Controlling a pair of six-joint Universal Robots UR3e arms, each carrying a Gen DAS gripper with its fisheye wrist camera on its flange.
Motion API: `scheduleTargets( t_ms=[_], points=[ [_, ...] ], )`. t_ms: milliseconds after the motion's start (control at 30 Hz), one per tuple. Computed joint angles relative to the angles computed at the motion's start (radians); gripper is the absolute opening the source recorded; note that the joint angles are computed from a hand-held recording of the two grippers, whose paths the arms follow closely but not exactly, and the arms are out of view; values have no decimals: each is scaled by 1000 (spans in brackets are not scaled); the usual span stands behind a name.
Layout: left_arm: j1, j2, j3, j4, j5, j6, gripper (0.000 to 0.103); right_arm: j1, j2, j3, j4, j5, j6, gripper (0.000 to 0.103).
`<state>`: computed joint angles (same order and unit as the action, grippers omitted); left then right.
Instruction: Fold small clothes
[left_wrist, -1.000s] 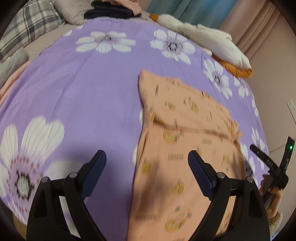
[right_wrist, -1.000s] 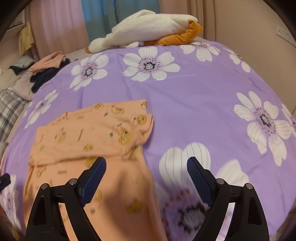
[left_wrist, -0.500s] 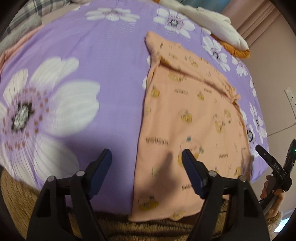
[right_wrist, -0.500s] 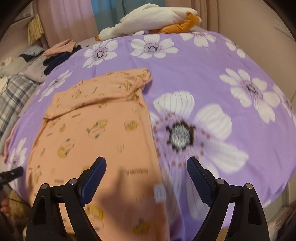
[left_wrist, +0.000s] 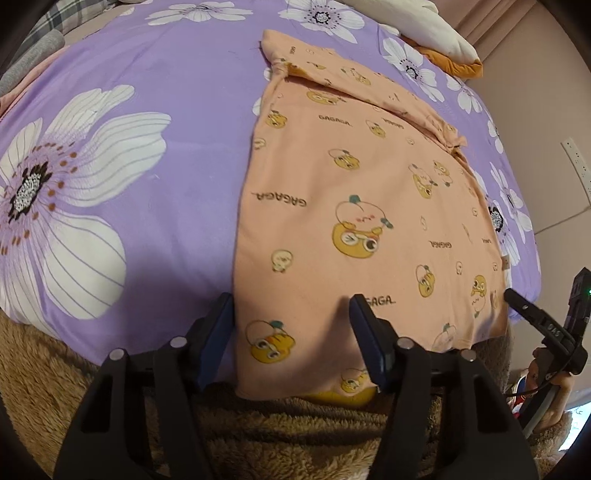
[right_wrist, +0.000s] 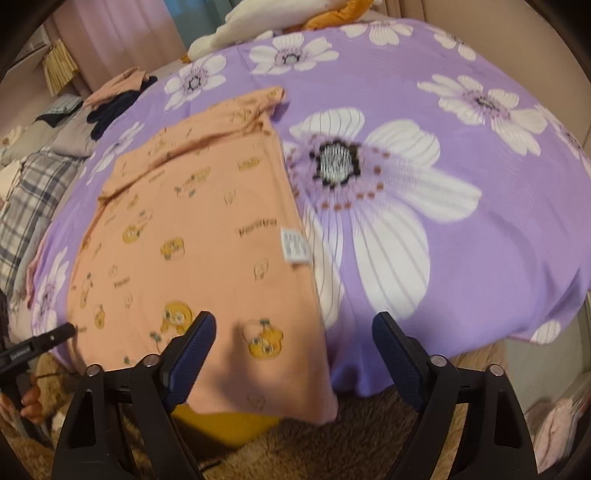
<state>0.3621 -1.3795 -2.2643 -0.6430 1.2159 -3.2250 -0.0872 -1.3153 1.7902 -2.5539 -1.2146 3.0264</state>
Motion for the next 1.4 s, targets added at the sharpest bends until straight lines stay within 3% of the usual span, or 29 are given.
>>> scheduleTargets(
  t_ms=[67, 200, 267, 300, 333, 433, 467, 767, 933, 1000, 1067, 1200, 1300, 1333, 1367, 1400],
  points=[
    [-8, -10, -4, 18, -10, -9, 47, -1, 10, 1, 11, 5, -2, 73],
    [-69, -52, -1, 97, 56, -66, 40, 12, 34, 2, -24, -16, 19, 59],
    [-76, -50, -2, 103, 45, -58, 20, 12, 32, 11, -41, -10, 22, 50],
    [-70, -50, -4, 102, 28, -56, 16, 10, 28, 17, -44, 2, 14, 47],
    [-58, -46, -9, 100, 0, -54, 10, 11, 29, 18, -47, 2, 10, 41],
    [-40, -31, -20, 101, -31, -71, 8, 1, 21, 32, -60, 31, -3, 10],
    [-30, -20, -26, 97, -43, -79, 7, -10, 17, 33, -46, 60, -14, 7],
    [50, 232, -35, 21, -195, -75, 5, -123, -138, 104, -15, 356, -102, 5],
    [186, 424, -49, -143, -396, -16, 2, -161, -239, 141, -4, 454, -132, 4],
    [207, 471, -38, -206, -434, 24, 2, -167, -259, 151, 13, 488, -156, 4],
    [153, 431, -14, -162, -342, -1, 2, -162, -250, 147, -3, 485, -148, 4],
    [127, 332, 14, -186, -252, 2, 5, -142, -191, 115, -38, 423, -99, 4],
    [52, 230, 30, -142, -96, -36, 28, -148, -176, 112, -12, 423, -97, 4],
    [39, 208, 33, -138, -66, -42, 43, -154, -180, 119, -6, 425, -102, 4],
    [33, 193, 31, -140, -46, -42, 53, -156, -182, 124, -8, 422, -99, 4],
    [35, 183, 22, -141, -43, -32, 54, -158, -180, 125, -7, 422, -97, 4]
  ],
)
